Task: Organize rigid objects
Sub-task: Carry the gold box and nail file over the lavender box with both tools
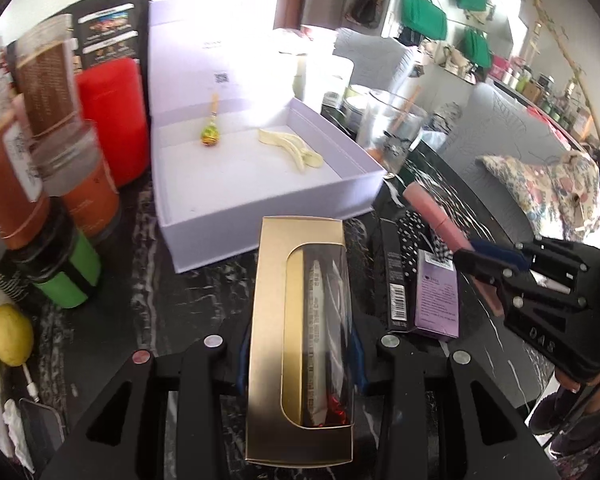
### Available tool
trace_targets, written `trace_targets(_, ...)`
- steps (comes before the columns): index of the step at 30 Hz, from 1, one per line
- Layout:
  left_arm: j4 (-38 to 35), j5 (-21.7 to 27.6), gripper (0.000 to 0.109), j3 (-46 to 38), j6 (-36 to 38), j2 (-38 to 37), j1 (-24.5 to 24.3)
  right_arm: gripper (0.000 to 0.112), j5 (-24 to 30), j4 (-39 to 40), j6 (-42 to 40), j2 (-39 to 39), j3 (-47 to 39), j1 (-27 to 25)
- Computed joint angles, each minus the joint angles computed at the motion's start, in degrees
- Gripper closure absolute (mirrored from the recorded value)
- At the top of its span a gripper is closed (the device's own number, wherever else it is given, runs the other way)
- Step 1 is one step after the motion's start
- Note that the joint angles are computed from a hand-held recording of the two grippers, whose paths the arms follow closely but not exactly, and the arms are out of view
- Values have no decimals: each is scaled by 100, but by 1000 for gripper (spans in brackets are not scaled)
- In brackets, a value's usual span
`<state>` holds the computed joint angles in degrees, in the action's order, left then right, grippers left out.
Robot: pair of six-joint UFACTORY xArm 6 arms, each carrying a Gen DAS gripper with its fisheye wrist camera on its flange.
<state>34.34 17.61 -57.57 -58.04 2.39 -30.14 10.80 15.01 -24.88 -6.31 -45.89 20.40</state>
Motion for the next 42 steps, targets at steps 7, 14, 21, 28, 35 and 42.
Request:
trace_targets(7, 741, 243, 71, 66, -746, -277, 93, 99, 100, 912, -888, 82, -218, 340)
trace_targets(14, 1143, 352, 71, -94, -1111, -336, 158, 99, 610, 2126, -1951, 154, -607, 416)
trace_targets(21, 1152, 468, 71, -490, -1033, -123, 229, 99, 653, 2327, -2309, 348, -944, 403)
trace_targets(28, 1019, 413, 71, -921, -826, 190, 383, 99, 809, 2532, -2646, 642, -1427, 345)
trace_targets(35, 701, 296, 71, -1389, -425, 530, 567, 99, 861, 2526, -2732, 960, -1963, 307)
trace_targets(42, 411, 318, 71, -1830, -47, 805, 710, 99, 1012, 2387, -2618, 1382, -2589, 272)
